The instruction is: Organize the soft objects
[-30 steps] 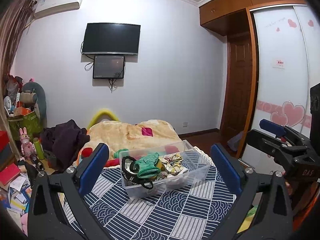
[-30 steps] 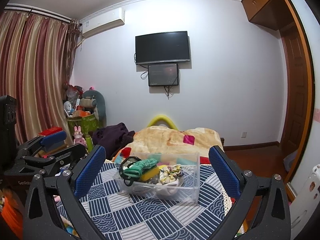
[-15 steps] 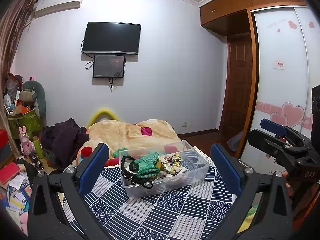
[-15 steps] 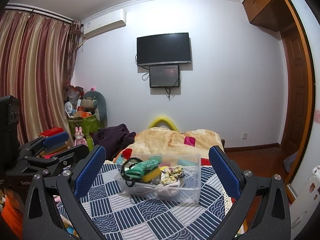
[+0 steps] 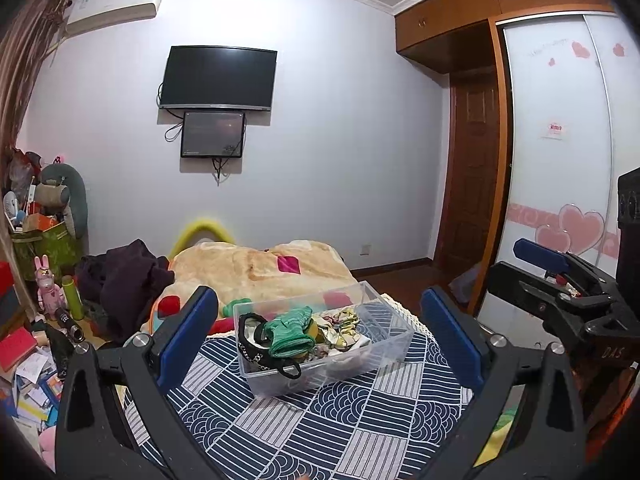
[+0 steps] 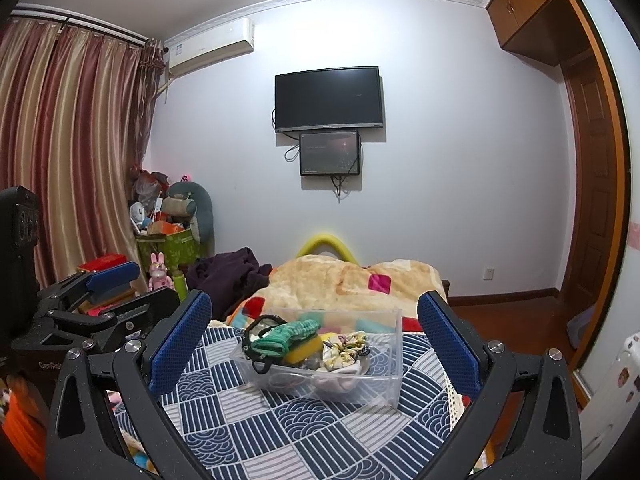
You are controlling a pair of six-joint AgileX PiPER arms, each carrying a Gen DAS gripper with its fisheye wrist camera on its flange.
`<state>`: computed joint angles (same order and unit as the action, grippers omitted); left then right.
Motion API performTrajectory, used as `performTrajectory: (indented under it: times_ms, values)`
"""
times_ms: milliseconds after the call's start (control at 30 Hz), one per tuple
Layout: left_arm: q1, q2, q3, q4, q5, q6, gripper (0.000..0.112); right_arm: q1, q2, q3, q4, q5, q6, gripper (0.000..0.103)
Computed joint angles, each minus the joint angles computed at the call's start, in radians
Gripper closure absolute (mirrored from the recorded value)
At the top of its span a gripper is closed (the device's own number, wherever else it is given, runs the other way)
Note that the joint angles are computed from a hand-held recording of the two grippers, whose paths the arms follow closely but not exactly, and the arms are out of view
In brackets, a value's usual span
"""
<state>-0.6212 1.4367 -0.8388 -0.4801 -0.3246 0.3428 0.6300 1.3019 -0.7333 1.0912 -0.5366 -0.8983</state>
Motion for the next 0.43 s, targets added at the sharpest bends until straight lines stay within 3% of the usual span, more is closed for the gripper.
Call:
performTrajectory:
  times_ms: [433]
  values:
    - [-0.005,-0.007,-0.004,-0.014,0.014,0.025,0.009,0.005,0.002,-0.002,0.012,-0.002,-0.011,0.0]
